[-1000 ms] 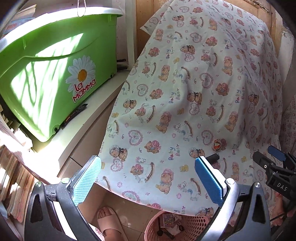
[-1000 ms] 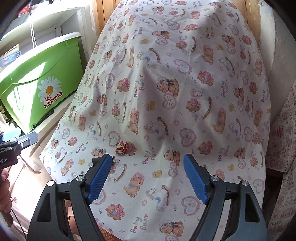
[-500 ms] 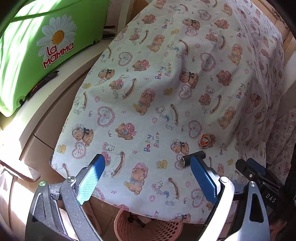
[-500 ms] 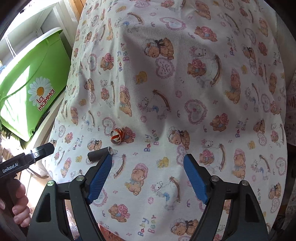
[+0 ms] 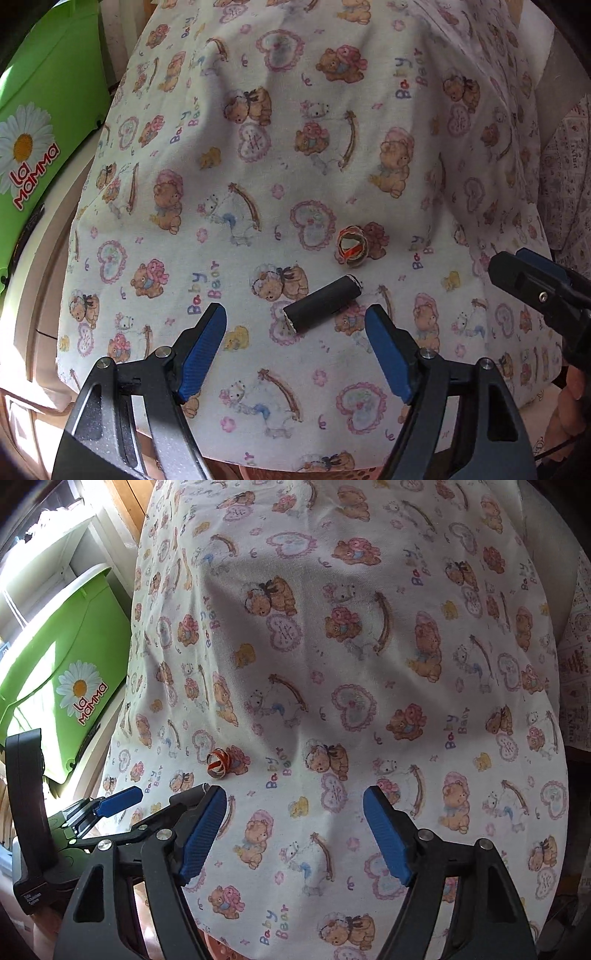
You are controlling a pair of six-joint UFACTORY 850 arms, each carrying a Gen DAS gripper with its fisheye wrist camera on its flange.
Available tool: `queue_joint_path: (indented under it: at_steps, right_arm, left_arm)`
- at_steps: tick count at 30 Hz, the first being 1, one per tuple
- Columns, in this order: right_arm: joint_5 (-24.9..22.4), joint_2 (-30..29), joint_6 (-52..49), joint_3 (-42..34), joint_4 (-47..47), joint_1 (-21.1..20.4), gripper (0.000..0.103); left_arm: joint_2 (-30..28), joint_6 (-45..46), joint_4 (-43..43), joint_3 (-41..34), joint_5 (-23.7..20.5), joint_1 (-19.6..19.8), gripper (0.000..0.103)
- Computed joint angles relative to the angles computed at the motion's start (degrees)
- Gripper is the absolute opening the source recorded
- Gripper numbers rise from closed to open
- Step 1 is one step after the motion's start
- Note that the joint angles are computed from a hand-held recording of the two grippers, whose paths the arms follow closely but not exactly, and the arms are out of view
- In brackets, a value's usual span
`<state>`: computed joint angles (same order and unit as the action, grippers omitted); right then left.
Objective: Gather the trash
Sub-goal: 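Grasp the black roller with the left tool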
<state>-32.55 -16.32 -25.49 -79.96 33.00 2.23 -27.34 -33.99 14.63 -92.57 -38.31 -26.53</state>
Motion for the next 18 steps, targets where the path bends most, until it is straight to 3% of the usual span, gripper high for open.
queue_joint_path:
  at_steps: [10, 13, 15, 18]
  right_arm:
    - [1.38, 0.69, 0.19, 0.44, -1.72, -0.31, 0.078]
    - [1.57, 0.86, 0.03, 0.6, -1.75, -0.49, 0.078]
    - [1.87, 1.03, 0.01, 0.75, -2.07, -0.5, 0.078]
    - [2.25, 1.19, 0.26, 0.93, -2.85, -0.31, 0.078]
  left_arm:
    - [-3.93, -0.97, 2.63, -3.61, -1.26, -1.3, 0.074]
    - [-3.64, -1.64, 3.72, -2.83, -0.29, -1.6, 0.063]
    - [-3.03, -0.8, 3.52, -2.3, 0.27, -1.56, 0.033]
    - [-2.63, 1.48, 1.51, -2.18, 0.09, -1.49, 0.02]
